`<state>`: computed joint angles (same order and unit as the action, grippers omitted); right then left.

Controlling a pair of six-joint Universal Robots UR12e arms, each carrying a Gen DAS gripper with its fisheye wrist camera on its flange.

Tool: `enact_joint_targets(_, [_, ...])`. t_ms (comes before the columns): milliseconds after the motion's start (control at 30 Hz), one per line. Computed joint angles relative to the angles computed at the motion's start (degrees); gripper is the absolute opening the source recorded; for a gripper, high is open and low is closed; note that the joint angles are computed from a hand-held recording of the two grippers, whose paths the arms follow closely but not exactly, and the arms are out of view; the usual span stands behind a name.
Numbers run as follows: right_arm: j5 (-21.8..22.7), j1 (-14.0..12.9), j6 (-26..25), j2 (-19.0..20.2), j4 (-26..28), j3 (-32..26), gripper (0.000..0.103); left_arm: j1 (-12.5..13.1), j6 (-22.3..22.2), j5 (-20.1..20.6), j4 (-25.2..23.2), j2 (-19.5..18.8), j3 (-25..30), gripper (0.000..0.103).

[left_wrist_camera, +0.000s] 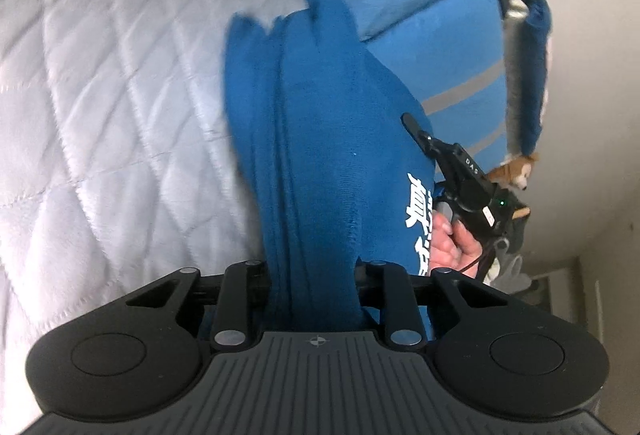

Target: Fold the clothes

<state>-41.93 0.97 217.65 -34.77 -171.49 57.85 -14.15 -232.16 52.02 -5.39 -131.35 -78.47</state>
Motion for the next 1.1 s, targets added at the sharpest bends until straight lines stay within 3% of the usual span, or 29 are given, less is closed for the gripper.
enact_joint_targets(267, [-0.2,0.4,-0.9,-2.1,-3.1,0.6,0.026,0.1,3.6,3.5,-0.1,3.6,-1.2,0.025])
enact_joint_targets(467, [0.6,1.5,-4.6,-2.0,-1.4,-1.9,0.026,1.1,6.3,6.3,-1.1,6.0,-2.7,0.025])
enact_joint_targets(633, [1.6,2.9,-3.0,1.0,-1.0,-9.5,0.026,2.0,8.9,10.0,-1.0,7.7,-2.4,0.025])
enact_joint_targets(767, [1.7,4.5,-1.8,6.2,1.9,-21.1,0.027,3.1,9.7,14.4,0.4,8.2,-2.2,0.027])
enact_joint_targets(800, [1.7,4.9,-1.9,7.8,3.4,-24.8,0.032,3.4,9.8,15.7,0.9,8.1,-2.1,0.029])
enact_joint_targets(833, [-0.5,5.5,-4.1,9.4,7.3,-28.7,0.044,3.5,10.5,18.5,-0.7,7.9,-1.7,0.036])
enact_joint_targets(900, [-11.0,7.5,-10.6,11.1,19.3,-34.2,0.103,3.2,12.5,27.7,-8.7,6.9,0.4,0.057])
enact_joint_targets(933, [-17.0,8.6,-13.1,11.9,25.3,-36.9,0.102,3.0,11.9,32.4,-13.0,6.2,1.7,0.064])
enact_joint_targets(967, [-21.1,9.3,-15.3,12.4,29.3,-38.5,0.103,2.8,9.7,36.8,-17.7,5.6,3.0,0.064])
enact_joint_targets(1000, [-22.7,9.7,-17.6,12.1,30.9,-37.9,0.103,2.8,7.8,39.1,-20.0,5.0,3.6,0.064])
enact_joint_targets(1100, [-21.0,9.6,-23.3,7.8,26.7,-27.9,0.103,3.2,4.9,38.6,-17.8,4.6,2.1,0.065])
